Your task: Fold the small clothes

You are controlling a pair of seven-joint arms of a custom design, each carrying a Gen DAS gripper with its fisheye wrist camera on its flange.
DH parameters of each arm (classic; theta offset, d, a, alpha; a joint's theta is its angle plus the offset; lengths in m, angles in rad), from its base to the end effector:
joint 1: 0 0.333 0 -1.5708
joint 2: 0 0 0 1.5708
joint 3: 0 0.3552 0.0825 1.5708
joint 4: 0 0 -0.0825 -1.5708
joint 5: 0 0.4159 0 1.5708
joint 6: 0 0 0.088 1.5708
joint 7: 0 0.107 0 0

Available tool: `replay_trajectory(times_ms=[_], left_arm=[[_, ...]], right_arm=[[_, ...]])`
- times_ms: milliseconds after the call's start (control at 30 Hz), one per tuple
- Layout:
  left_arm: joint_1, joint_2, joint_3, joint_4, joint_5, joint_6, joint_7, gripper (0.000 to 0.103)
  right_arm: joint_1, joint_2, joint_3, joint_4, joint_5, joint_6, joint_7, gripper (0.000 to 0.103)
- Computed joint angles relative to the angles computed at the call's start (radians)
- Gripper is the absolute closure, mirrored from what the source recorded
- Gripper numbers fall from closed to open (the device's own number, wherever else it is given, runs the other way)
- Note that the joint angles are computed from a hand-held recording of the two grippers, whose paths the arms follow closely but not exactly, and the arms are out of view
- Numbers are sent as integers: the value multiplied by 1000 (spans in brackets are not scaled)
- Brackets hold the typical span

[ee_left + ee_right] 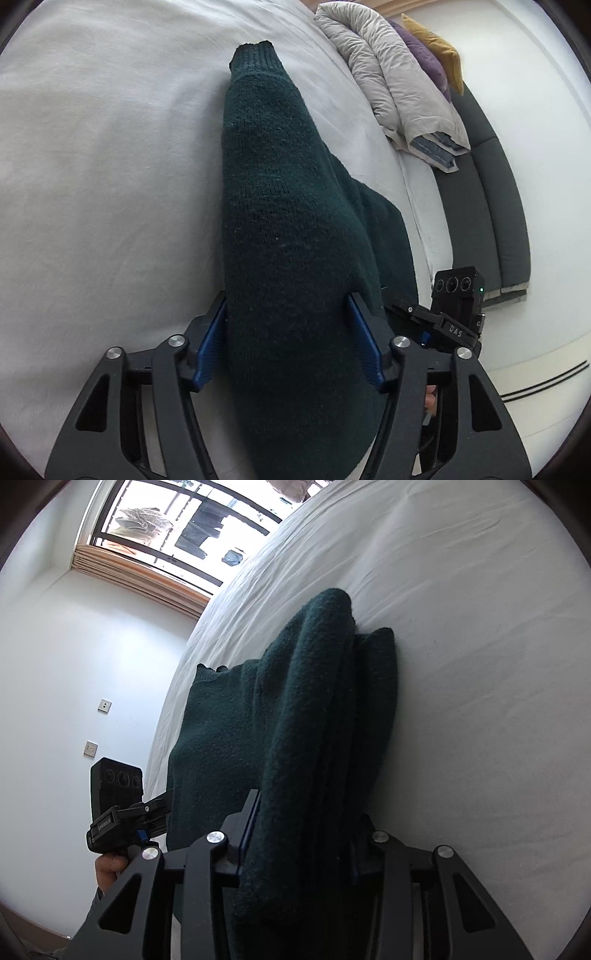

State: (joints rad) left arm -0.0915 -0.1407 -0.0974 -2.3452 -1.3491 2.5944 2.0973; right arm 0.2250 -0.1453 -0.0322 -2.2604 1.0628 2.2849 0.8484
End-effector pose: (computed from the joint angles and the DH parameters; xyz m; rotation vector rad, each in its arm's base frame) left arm 0.5230 -0.0816 0.4386 2.1606 -1.4914 1.2578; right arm 0.5259 0.1229 0.4713 -1.8181 1.4178 0.3605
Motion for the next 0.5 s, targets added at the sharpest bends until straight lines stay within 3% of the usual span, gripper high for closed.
replay_trajectory(times_ms=[167, 233, 367, 500], left_arm=[[-6, -18, 3, -29, -120, 27, 76, 65], [-9, -40, -2, -41, -139, 47, 88, 66], [-23, -136, -28, -74, 7, 120, -8, 66], [-20, -314, -14, -160, 205, 131, -141, 65]], right_arm=[[4, -38, 11, -28, -57, 60, 36, 72], [19, -69, 30, -46, -122, 127, 75, 74], [64, -143, 61, -83, -274, 230, 158, 76], [139, -228, 46, -113, -279, 237, 188, 76]])
